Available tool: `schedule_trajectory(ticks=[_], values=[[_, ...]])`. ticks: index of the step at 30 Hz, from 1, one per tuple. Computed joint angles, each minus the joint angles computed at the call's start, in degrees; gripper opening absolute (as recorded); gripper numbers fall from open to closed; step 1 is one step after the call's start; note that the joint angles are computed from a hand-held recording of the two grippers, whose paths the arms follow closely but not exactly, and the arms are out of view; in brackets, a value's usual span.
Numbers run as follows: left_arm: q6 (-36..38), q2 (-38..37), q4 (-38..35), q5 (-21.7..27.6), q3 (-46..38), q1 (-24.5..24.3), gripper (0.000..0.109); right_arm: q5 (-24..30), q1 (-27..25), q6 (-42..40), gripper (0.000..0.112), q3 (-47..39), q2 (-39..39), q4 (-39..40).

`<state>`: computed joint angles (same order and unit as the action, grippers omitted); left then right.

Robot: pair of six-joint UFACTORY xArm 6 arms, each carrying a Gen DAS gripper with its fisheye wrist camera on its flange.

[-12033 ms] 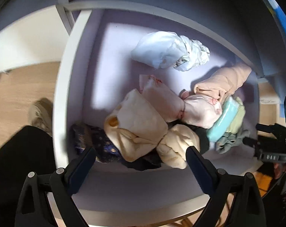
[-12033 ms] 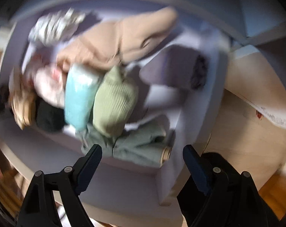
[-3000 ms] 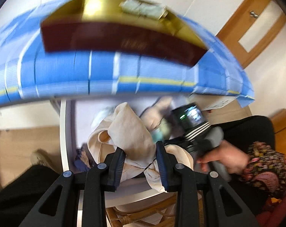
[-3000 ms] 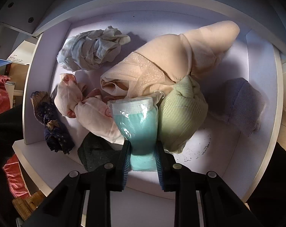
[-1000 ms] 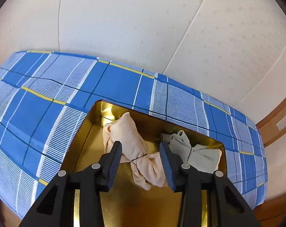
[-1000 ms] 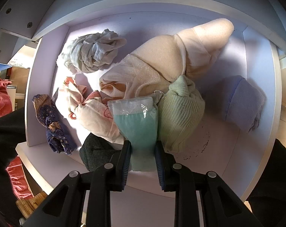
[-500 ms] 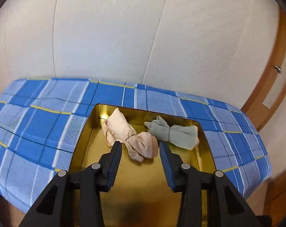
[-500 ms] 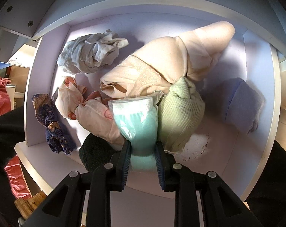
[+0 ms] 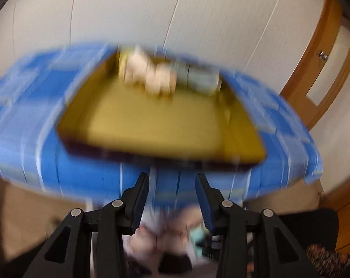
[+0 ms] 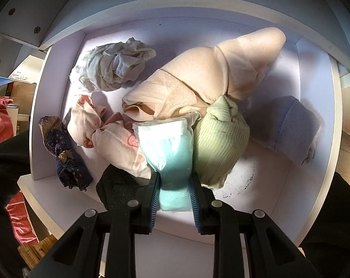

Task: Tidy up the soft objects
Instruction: 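Move the left tool back down to the shelf over the pink printed garment, then close the left tool on the pink printed garment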

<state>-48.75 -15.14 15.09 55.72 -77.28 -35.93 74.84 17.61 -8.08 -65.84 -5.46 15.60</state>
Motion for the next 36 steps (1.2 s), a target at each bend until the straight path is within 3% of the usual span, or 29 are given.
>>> schedule_trajectory(ticks=[5,7,11,14,30,36], values=[[5.6,0.4,-12.6,4.3,6.9,0.4,0.041,0.0,-0.2,0.3,0.026,0.2,-0.4,-0.1],[9.6,3.0,-17.2,8.7,6.9,0.9,0.041,-0.1,0.0,0.5,0.026,0.4,-0.5,-0.1],[15.4,8.9,-18.2,17.9,5.3,-0.2,0.041,0.0,0.2,0.8,0.026,0.5,-0.6,-0.2],[19.5,11.9,-16.7,20.1,5.0,-1.3,0.041,0.1,0.2,0.9,0.026,0.3,-0.3,-0.1],[39.3,26.0,-6.4,18.8,-2.9,-4.9,0.042,1.3,-0.7,1.1,0.026,-0.3,0.7,1.0],[39.3,26.5,-9.0,16.8,-1.9,-4.1,0.048,1.5,-0.9,1.5,0.026,-0.7,1.3,1.5]])
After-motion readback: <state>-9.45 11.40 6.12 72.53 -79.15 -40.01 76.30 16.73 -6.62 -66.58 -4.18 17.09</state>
